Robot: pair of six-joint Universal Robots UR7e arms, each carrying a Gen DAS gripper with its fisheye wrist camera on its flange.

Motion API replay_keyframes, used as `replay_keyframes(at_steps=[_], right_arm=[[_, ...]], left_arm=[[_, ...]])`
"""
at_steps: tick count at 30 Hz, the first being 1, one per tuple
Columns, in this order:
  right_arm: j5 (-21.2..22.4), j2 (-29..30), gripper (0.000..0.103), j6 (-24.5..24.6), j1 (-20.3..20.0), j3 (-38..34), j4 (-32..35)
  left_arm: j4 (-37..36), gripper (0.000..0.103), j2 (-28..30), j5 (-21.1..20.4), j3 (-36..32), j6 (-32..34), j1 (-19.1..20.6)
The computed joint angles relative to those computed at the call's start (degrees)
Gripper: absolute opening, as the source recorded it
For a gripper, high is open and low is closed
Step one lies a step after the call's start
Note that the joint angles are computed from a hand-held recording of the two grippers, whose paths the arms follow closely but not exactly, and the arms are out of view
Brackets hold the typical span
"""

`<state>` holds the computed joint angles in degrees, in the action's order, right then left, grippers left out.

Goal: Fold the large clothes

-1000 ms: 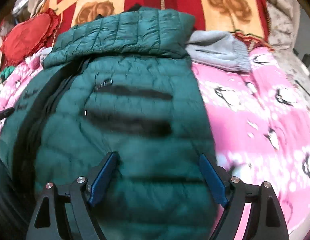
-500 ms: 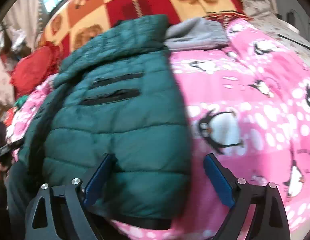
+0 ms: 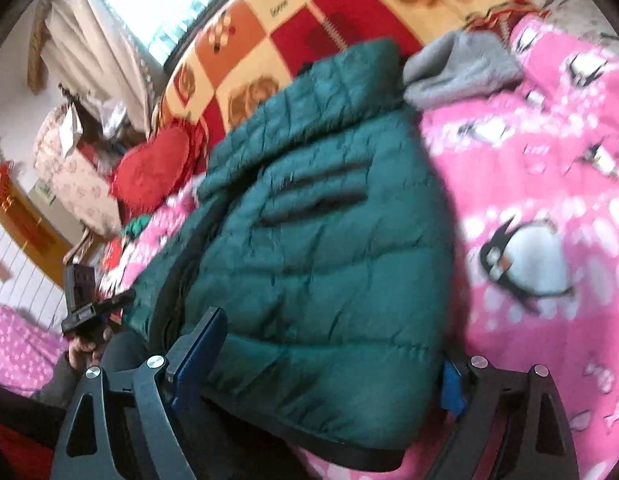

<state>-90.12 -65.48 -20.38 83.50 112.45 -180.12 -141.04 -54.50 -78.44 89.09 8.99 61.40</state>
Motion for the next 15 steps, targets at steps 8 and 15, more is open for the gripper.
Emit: replay_keyframes(at_steps=[8,15], right_arm=[[-3.0,2.6,0.054,-2.7,1.0,-2.2,-3.6],[-11.8,5.2,0.053,-4.2,2.9,-2.6,-7.3]], left_arm=[[-2.3,0.045,0.6,0.8,0.2,-1.2,0.1],[-2.6,0.037,-0.2,4.7,2.6,-1.3,-0.5]])
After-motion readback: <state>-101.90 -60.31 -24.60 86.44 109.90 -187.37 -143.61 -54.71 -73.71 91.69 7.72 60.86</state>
